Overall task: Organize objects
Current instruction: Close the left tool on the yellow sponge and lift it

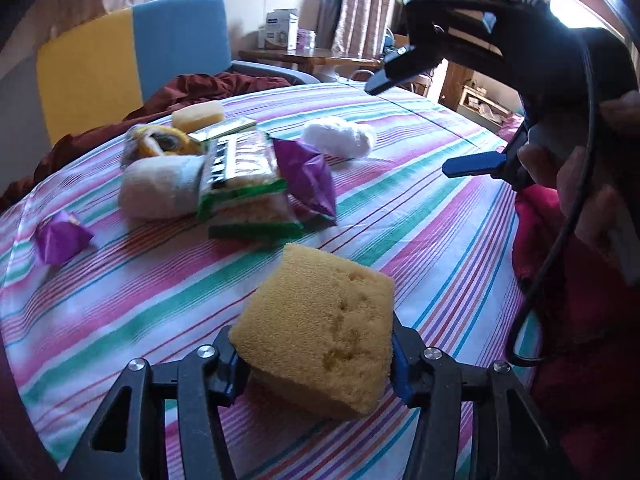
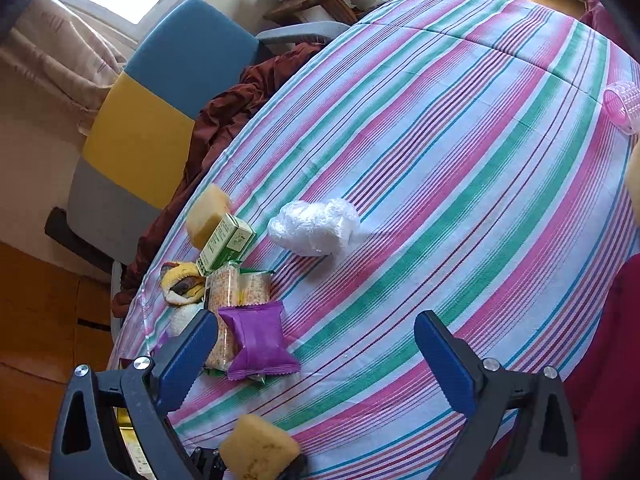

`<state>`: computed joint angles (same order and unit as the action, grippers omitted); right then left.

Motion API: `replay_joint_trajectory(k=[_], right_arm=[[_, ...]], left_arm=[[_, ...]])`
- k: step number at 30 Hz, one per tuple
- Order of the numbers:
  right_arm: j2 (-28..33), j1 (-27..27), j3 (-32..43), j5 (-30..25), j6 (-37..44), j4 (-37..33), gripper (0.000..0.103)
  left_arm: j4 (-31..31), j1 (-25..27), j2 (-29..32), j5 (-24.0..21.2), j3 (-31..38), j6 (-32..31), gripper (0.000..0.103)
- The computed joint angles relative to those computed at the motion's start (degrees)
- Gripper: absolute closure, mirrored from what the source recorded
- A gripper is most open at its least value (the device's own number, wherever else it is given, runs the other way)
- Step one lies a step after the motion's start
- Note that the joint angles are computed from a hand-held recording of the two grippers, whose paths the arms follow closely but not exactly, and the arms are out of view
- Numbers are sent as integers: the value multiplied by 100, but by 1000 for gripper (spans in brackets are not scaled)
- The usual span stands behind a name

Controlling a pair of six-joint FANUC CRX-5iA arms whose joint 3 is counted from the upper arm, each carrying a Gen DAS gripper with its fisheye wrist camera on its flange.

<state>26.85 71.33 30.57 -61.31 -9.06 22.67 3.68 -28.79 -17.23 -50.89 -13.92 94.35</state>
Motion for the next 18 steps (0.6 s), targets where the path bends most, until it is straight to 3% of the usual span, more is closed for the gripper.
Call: replay_joint_trajectory(k=[4, 9, 12, 18], right_arm=[[237, -15, 449, -222, 568, -306, 9], [483, -69, 926, -417, 1107, -830, 24], [541, -77, 1034, -430, 1230, -971, 30], [865, -144, 1671, -716, 1499, -1182, 31]], left_arm=[[-163, 115, -406, 157, -343, 402, 46], [-489, -77, -323, 156, -244, 561, 42], [-228, 34, -352, 274, -368, 392, 42], [-59, 103, -389, 341, -460, 248, 40]])
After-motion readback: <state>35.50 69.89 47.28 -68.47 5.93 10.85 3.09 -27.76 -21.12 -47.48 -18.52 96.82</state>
